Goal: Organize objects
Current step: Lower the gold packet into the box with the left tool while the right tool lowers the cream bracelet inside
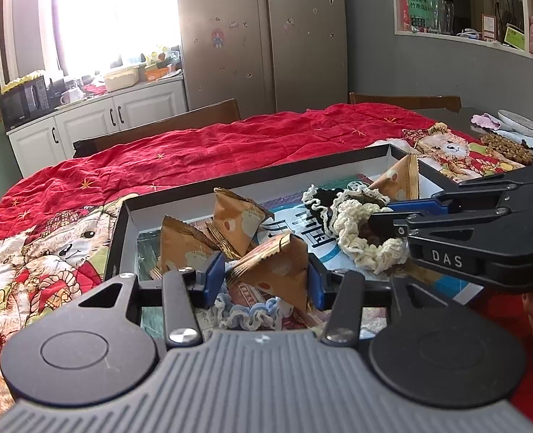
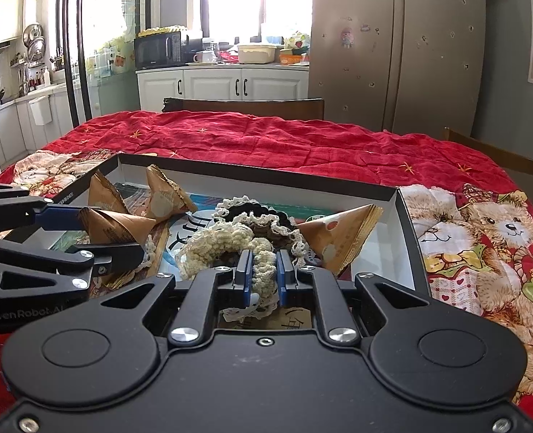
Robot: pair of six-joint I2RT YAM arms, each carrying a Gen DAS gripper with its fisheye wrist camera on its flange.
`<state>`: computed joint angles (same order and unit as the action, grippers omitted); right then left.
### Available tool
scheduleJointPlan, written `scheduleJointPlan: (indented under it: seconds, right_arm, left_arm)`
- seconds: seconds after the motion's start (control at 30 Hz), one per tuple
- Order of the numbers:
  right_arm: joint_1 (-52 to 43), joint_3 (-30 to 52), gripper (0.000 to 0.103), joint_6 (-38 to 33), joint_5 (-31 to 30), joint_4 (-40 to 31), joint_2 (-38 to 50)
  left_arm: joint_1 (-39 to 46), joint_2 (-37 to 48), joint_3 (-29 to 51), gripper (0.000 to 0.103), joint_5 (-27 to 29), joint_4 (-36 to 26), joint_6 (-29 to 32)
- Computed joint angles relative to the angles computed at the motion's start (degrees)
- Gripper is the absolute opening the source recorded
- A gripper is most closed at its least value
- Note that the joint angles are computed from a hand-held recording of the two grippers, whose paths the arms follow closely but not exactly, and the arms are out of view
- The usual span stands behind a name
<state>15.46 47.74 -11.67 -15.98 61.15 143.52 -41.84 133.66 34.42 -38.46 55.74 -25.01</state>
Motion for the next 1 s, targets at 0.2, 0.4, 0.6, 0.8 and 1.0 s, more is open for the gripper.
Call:
scheduleJointPlan:
  seconds: [0.2, 0.4, 0.6, 0.8, 1.0]
  right_arm:
    - [0.0, 0.0, 0.014, -0.1, 0.1, 0.0, 0.1]
    - [0.4, 0.1, 0.014, -0.5, 0.3, -0.1, 0.3]
    - [0.3, 0.4, 0.015, -0.1, 0.1, 0.1, 0.7]
    - [0.4, 0.3, 0.017, 0.1, 0.2, 1.4, 1.2]
    - [-0.1, -0.2, 0.022, -0.4, 0.1, 2.8, 0.9]
  left_arm:
    - [-0.1, 0.3, 0.2, 0.052, -0.1, -0.1, 0.1]
    - [-0.2, 0.4, 0.3, 0.053, -0.3, -0.1, 0.1]
    - [-0.1, 0.5, 0.3, 0.054, -0.3, 0.0, 0.1]
    - [-0.1, 0.5, 0.2, 0.056, -0.2, 0.3, 0.4]
    - [-0.6, 0.5, -0.2, 0.066, -0.7, 1.2, 0.7]
